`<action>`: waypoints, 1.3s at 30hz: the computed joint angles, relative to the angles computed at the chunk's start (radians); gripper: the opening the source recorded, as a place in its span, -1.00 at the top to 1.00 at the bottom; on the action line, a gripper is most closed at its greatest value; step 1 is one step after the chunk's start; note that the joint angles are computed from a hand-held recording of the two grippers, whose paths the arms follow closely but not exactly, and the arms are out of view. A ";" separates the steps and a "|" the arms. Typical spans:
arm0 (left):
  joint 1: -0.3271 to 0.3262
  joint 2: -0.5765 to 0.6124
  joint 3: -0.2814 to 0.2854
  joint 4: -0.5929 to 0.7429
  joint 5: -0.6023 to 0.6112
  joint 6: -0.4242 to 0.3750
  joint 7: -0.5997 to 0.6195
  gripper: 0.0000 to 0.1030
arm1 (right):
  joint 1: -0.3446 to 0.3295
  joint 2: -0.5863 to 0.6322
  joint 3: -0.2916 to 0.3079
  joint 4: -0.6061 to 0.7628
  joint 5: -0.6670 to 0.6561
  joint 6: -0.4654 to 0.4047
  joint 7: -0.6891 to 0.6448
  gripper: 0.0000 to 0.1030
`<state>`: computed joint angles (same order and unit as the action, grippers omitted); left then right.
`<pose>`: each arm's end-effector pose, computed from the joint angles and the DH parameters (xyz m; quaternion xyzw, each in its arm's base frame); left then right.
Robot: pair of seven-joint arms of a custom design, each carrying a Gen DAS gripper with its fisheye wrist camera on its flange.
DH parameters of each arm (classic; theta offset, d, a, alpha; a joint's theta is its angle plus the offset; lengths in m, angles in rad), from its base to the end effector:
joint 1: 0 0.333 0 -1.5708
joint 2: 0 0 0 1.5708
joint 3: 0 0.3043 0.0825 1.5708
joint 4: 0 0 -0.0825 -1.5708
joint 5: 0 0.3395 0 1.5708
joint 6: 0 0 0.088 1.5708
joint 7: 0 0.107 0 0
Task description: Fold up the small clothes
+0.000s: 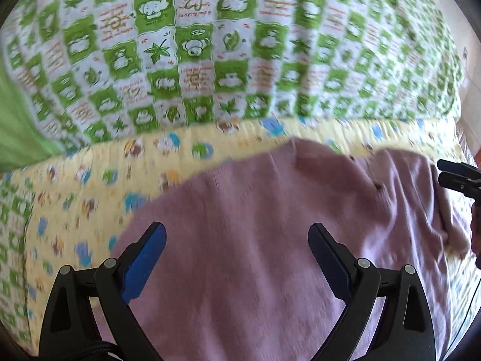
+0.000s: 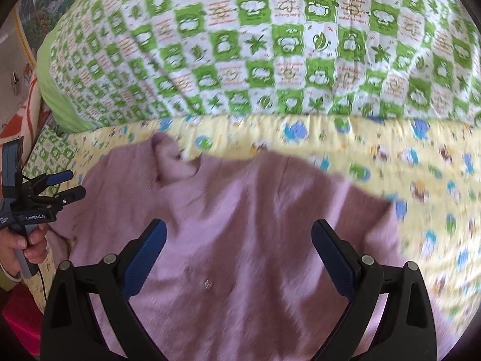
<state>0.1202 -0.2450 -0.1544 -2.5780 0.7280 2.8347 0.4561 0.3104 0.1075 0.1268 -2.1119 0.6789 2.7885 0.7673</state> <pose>0.4273 -0.0499 0.4100 -0.8017 0.5145 -0.1766 0.2478 0.5208 0.2098 0.4367 -0.8469 0.4143 -0.1012 0.3176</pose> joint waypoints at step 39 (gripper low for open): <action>-0.010 0.330 0.130 0.205 -0.187 0.097 0.296 0.86 | 0.044 0.442 -0.132 0.499 -0.432 -0.031 0.277 0.85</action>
<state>0.1107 0.0847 -0.0242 -2.3734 0.5409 2.9319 0.7524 0.3543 0.5491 -0.0050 -1.6128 0.2467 2.7580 1.0442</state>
